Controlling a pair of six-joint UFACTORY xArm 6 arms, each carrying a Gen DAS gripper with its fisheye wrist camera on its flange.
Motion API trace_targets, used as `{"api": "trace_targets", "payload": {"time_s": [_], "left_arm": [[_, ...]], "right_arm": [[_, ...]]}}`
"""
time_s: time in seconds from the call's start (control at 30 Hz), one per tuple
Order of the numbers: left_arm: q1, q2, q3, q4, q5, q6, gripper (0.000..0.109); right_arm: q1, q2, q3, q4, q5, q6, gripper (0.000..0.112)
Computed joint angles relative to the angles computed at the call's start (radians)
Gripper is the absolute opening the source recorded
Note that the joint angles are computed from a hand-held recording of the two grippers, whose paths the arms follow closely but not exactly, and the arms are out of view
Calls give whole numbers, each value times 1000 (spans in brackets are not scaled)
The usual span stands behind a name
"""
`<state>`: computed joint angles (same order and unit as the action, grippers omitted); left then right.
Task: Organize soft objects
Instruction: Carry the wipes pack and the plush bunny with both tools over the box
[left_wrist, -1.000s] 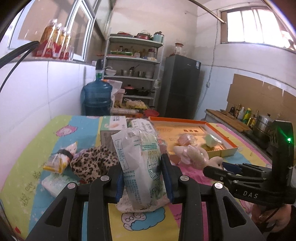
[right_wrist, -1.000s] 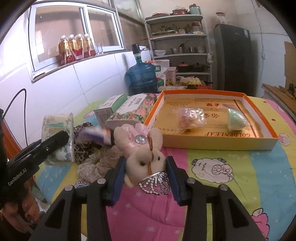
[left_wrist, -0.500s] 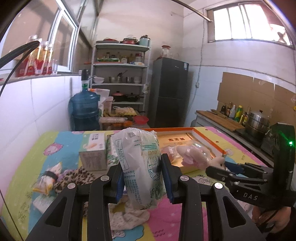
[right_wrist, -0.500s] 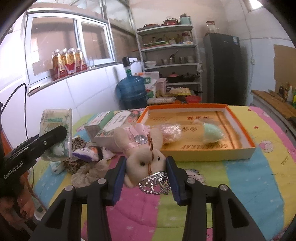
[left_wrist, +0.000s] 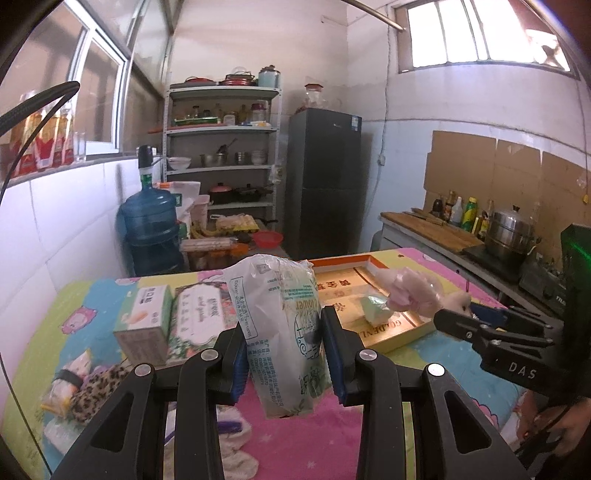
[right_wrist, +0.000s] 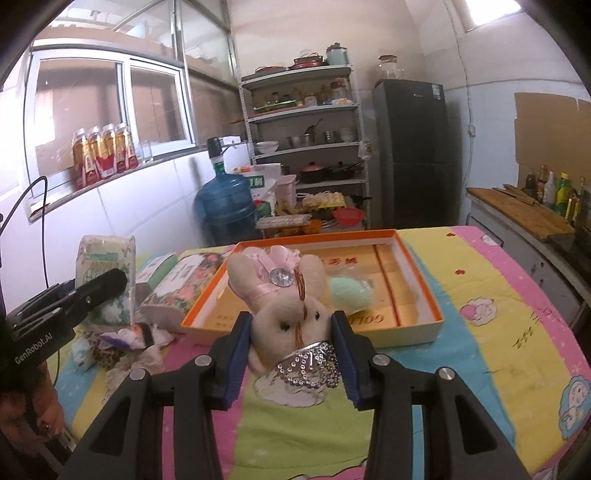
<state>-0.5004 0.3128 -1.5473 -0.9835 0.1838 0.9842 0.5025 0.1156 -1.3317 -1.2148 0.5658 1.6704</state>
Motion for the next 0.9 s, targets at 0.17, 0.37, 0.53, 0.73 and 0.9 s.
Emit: {"api": "trace_targets", "payload": {"time_s": [0.17, 0.37, 0.53, 0.73, 0.9], "left_arm": [[-17, 59, -65, 165, -7, -157, 34], [-26, 134, -156, 326, 0, -308, 33], [-26, 223, -278, 501, 40, -481, 33], [-27, 348, -464, 626, 126, -616, 33], [-30, 470, -649, 690, 216, -693, 33]], "right_arm": [[-28, -19, 21, -19, -14, 9, 44], [-64, -21, 27, -20, -45, -1, 44], [-73, -22, 30, -26, -54, 3, 44], [-140, -6, 22, -20, -118, -22, 44], [-186, 18, 4, 11, -167, -67, 44]]}}
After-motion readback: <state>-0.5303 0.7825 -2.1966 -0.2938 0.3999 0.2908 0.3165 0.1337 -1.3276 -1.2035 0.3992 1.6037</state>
